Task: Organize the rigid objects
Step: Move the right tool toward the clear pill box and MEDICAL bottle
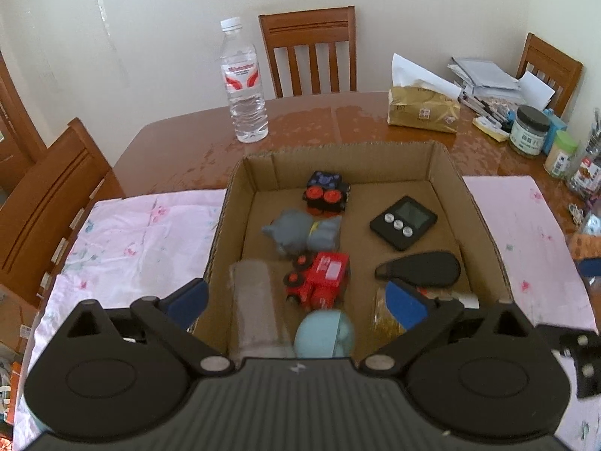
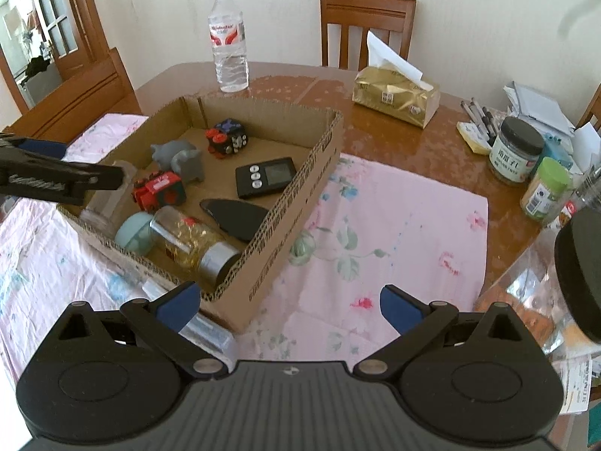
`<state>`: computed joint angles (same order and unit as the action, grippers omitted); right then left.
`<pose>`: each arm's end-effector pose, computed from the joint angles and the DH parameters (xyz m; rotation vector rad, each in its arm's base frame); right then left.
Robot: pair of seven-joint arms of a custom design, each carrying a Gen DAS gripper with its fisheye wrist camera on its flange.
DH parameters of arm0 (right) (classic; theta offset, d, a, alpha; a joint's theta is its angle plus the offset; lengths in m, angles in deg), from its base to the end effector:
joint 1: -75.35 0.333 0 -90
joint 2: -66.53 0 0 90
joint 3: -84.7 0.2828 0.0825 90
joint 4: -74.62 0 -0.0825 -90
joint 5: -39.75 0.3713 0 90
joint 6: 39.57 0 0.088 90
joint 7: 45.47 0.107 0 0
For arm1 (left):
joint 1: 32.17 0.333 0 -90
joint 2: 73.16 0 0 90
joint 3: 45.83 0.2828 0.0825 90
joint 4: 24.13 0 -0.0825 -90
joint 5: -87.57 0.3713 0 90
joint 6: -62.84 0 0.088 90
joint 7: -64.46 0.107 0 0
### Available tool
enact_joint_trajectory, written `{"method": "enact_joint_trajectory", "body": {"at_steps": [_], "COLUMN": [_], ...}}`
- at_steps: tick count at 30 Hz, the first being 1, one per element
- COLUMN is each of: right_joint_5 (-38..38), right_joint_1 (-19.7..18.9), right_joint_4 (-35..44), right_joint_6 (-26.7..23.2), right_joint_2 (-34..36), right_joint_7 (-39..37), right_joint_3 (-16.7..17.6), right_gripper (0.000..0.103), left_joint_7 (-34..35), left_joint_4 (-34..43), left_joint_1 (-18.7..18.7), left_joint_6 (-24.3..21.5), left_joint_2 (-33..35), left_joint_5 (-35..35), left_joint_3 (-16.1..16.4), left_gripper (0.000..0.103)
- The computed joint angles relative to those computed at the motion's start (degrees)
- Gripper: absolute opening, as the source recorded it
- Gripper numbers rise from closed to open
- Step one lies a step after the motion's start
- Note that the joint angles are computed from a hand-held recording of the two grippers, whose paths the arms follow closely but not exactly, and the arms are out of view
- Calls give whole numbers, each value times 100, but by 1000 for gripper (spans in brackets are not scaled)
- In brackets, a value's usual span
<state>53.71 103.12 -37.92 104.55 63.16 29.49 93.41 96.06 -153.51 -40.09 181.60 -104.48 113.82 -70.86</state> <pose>0.4642 0.3427 0.5383 -2.3131 1.0081 -0.2413 0.3627 -0.2398 0.5644 -1.9820 1.4574 -0.3668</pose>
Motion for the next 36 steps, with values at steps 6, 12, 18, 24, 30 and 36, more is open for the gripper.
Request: {"method": "enact_joint_trajectory", "body": {"at_steps": [6, 12, 18, 24, 30, 36], "right_joint_5": [-208, -655, -1023, -1306, -1817, -1999], "right_joint_1": [-5, 2, 70, 210, 397, 658], "right_joint_4": [-349, -725, -900, -911, -760, -455], "right_joint_6": [-7, -30, -140, -186, -199, -233], "right_joint_2": [-203, -383, -366, -349, -246, 41], "right_joint_7": [250, 612, 968, 1455, 2370, 3040], "right_joint_3": [-1, 10, 63, 185, 404, 542], "right_gripper": [103, 103, 103, 103, 103, 103], "left_joint_7": [-130, -258, -260, 111, 687, 1419], "left_joint_4": [-246, -402, -572, -985, -1626, -2140], "left_joint_1": [-187, -334, -490, -696, -809, -802], "left_joint_6": [-209, -381, -379, -33, 418, 562], "left_joint_2": [-398, -624, -764, -1151, -1796, -2423], "left_joint_5": [-157, -390, -516, -739, -1154, -1576], "left_joint_3": [-145, -279, -332, -156, 110, 318], "left_gripper": [100, 100, 100, 100, 100, 100]}}
